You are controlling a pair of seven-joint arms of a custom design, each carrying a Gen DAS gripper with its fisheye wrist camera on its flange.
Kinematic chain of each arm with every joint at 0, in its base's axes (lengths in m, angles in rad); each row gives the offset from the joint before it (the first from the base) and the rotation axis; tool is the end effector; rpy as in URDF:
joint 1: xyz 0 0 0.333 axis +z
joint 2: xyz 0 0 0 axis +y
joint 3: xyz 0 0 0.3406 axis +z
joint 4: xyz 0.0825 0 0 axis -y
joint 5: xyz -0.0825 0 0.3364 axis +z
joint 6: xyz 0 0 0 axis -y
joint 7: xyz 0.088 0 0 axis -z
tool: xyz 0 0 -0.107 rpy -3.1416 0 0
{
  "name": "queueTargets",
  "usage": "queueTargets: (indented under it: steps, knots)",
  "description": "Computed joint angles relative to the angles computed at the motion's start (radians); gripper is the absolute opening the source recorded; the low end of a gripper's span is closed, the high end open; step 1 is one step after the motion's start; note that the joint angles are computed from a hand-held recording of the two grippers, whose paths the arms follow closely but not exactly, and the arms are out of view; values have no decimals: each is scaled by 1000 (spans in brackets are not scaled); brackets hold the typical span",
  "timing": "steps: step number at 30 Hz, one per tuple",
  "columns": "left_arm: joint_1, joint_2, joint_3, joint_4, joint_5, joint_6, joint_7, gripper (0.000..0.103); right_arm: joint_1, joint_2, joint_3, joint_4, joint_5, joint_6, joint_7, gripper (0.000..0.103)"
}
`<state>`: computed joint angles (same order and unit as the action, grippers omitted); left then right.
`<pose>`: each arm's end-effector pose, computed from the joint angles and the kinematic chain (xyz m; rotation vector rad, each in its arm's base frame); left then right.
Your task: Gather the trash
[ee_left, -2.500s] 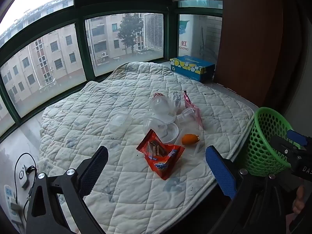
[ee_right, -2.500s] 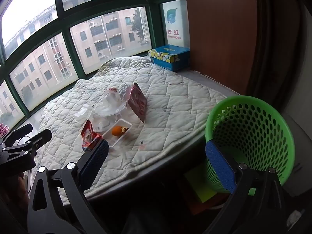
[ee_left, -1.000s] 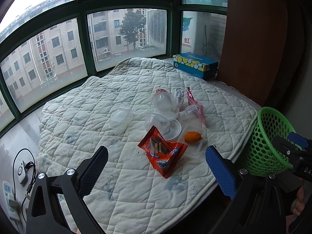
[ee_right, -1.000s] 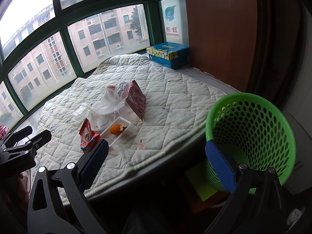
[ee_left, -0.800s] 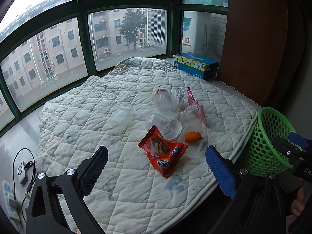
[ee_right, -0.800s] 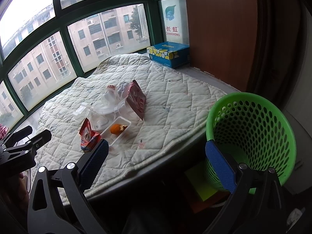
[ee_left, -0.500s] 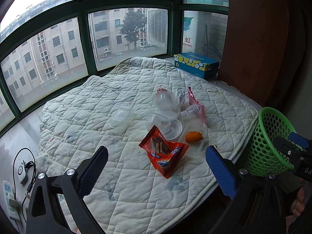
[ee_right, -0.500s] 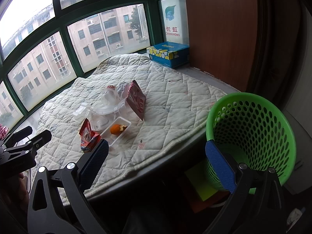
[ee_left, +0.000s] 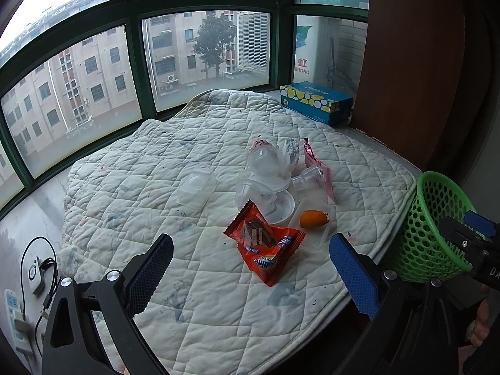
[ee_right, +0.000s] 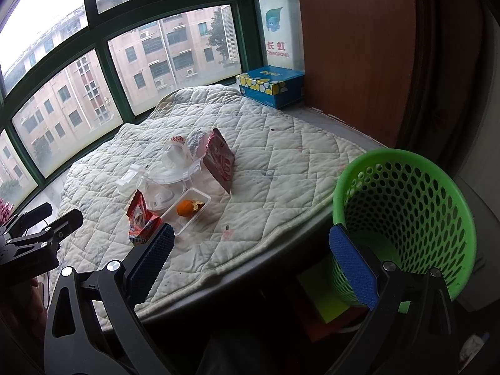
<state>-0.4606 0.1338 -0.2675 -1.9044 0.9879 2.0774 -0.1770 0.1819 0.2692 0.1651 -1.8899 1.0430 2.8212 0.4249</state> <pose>0.4557 -0.3397 0.4996 -2.0548 1.1709 -0.5097 0.5976 0.1601 0.4706 -2.0116 1.1015 -0.3411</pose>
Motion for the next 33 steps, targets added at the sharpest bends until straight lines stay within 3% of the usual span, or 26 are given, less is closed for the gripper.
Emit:
queueTargets:
  steps: [24,33]
  knots:
    - [44,-16,14,-30,-36,51,33,97,7,48,14,57,-89,-2,76,98]
    - [86,-47,23,-83,-66,110,43,97,11,90,20,107,-153,-9,129,98]
